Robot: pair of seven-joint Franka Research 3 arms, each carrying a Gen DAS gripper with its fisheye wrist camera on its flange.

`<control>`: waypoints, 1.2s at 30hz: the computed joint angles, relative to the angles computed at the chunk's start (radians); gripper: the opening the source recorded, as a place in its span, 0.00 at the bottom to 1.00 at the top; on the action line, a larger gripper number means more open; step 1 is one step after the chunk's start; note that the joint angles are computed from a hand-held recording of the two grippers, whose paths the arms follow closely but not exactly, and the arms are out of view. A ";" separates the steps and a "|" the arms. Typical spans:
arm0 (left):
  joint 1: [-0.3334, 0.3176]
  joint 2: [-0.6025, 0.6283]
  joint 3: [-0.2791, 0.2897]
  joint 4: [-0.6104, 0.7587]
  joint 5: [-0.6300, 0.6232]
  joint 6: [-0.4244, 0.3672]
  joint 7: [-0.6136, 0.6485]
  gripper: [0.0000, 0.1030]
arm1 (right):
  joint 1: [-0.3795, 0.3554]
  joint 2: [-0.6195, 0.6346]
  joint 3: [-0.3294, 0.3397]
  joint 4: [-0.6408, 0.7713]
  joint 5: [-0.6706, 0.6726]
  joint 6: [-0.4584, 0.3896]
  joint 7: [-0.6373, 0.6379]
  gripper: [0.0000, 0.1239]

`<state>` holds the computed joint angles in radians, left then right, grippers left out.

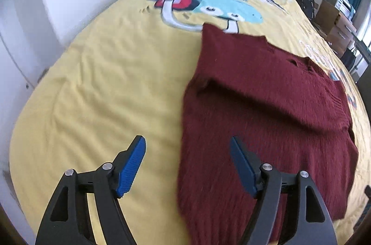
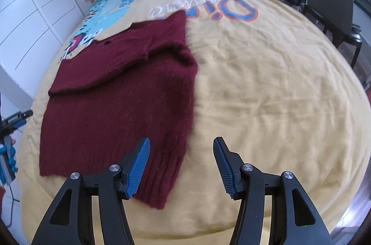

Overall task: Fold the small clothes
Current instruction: 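Move both grippers down to the ribbed hem of the sweater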

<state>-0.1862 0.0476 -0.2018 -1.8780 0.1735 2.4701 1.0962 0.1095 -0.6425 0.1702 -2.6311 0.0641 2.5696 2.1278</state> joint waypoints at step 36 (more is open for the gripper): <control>-0.049 -0.105 0.007 -0.248 -0.537 0.008 0.275 0.25 | 0.206 0.185 -0.126 -0.009 0.372 0.105 -0.262 0.22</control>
<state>-0.2349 -0.0571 -0.1950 -2.1262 -0.3636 2.4777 1.3716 0.3154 -0.4572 0.0446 -2.6405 0.4365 2.6742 1.8662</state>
